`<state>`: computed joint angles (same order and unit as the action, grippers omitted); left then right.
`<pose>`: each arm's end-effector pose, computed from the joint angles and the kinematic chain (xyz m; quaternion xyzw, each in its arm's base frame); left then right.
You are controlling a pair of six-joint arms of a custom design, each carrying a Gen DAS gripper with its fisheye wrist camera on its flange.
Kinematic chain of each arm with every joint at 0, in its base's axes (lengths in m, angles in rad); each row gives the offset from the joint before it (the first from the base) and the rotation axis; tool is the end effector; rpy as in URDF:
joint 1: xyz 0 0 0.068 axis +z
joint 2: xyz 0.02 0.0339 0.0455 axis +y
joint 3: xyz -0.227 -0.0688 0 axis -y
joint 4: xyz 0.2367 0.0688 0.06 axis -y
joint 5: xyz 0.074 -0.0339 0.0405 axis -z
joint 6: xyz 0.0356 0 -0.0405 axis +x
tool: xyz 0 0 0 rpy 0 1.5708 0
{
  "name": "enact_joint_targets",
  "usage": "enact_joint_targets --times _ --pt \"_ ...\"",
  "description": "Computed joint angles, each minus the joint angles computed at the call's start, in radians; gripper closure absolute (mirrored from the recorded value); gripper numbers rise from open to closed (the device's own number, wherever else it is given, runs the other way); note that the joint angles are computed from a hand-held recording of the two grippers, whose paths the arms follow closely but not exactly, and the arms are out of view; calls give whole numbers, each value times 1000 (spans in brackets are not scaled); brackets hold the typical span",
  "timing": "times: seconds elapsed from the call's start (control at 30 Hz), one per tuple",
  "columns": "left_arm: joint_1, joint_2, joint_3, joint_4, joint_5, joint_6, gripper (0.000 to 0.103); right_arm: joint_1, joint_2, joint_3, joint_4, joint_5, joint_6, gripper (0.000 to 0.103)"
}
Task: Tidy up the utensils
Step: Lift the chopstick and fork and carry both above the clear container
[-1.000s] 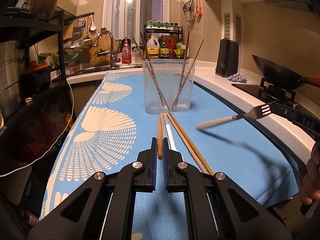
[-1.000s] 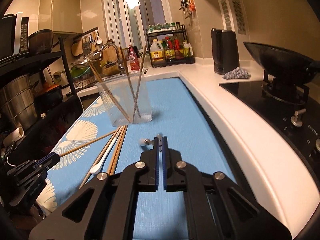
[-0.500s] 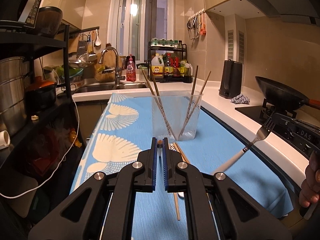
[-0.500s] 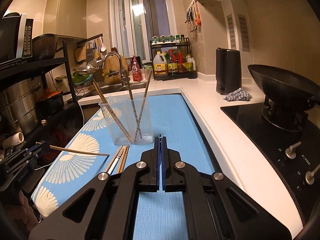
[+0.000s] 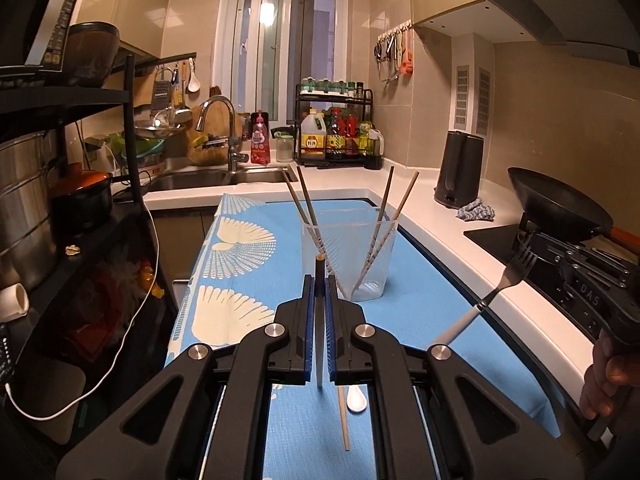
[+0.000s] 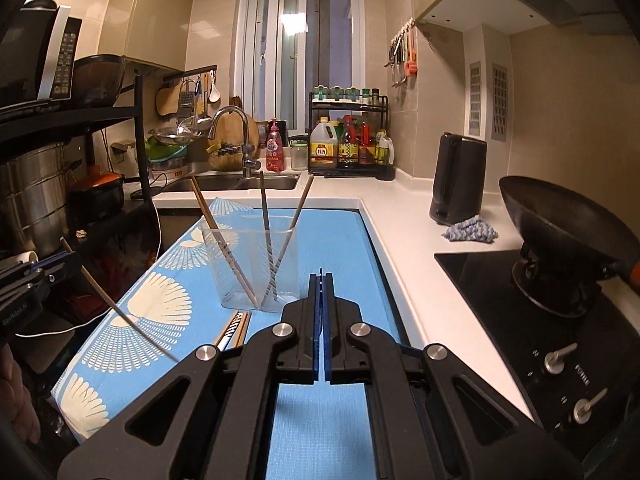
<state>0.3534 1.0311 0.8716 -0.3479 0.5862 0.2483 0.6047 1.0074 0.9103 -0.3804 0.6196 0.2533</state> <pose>0.2293 0.0636 0.2795 0.1029 0.8317 -0.0940 0.5374 0.2023 0.1147 0.2949 0.0138 0.8288 -0.0309 0.5585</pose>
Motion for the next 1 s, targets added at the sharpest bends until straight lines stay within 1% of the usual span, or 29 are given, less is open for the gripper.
enact_joint_targets --times 0.1,0.27,0.43,0.5,0.57,0.73,0.93,1.0 --pt "-3 44 96 -102 14 26 98 -8 36 57 -21 -7 -39 102" --pt "-9 140 252 -230 17 51 98 -37 109 156 -60 -30 -77 102" --pt "-12 280 460 -352 31 66 98 -51 189 289 -79 -44 -150 102" --pt "-17 338 554 -390 38 66 98 -63 234 366 -84 -55 -189 102" --pt "-31 392 647 -421 41 56 98 -81 292 465 -103 -78 -216 102" --pt "-76 566 963 -502 44 5 98 -106 460 752 -136 -109 -305 102" --pt "-143 773 1329 -557 13 -77 98 -121 677 1102 -147 -89 -428 102" --pt "-164 860 1462 -584 -8 -96 98 -133 733 1171 -148 -95 -451 102"
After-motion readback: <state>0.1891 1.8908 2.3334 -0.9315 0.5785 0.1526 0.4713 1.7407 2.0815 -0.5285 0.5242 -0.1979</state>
